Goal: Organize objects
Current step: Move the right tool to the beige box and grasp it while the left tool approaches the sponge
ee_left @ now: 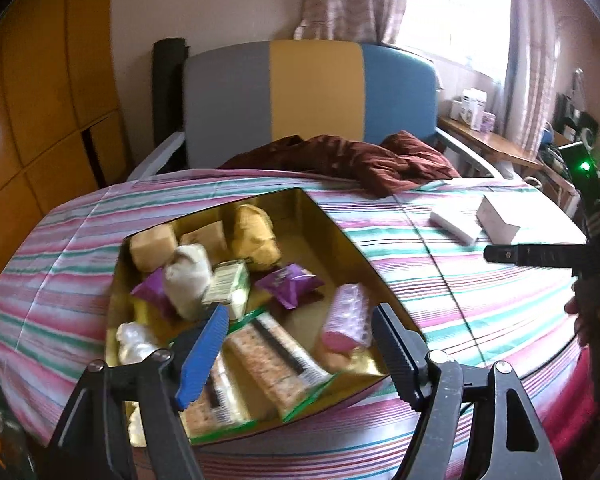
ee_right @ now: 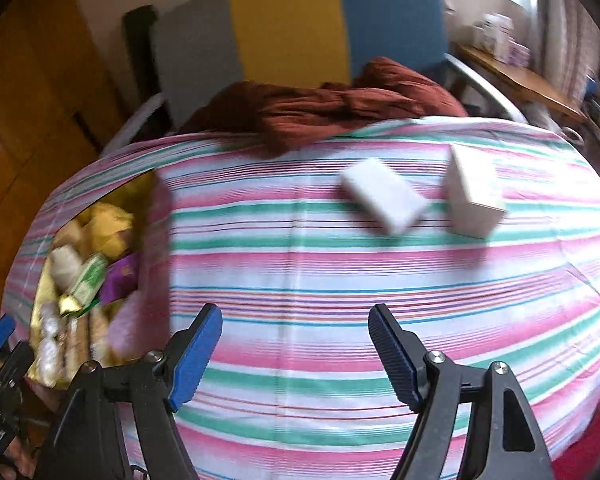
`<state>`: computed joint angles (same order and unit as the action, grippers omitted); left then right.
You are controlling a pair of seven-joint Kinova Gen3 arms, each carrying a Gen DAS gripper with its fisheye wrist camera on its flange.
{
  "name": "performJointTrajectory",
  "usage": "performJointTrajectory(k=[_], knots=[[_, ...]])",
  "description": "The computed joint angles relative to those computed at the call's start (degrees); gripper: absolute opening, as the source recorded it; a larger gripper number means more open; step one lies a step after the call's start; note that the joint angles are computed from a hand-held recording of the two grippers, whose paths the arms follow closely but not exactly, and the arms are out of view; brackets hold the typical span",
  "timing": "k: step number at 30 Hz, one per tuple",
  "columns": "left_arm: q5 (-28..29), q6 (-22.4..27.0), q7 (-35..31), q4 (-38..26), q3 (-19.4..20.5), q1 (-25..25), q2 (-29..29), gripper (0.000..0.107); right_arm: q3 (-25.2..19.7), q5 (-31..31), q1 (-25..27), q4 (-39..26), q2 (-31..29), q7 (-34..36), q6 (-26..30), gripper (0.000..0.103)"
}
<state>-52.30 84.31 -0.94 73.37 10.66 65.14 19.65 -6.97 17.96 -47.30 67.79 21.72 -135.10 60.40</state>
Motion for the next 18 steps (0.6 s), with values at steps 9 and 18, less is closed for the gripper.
performJointTrajectory(k=[9,18], knots=[[1.71,-4.31,-7.15,-5.32,-1.36,-1.14,3.1,0.075,3.31,2.19,5.64,-2.49,0.76,-1.97,4.81,0.077],[5.62,-7.54,-12.77,-9.73,-4.14,-2.31,5.62,0.075,6.27,1.41,9.89,-16.79,11.93,3.29,11.3,0.077]])
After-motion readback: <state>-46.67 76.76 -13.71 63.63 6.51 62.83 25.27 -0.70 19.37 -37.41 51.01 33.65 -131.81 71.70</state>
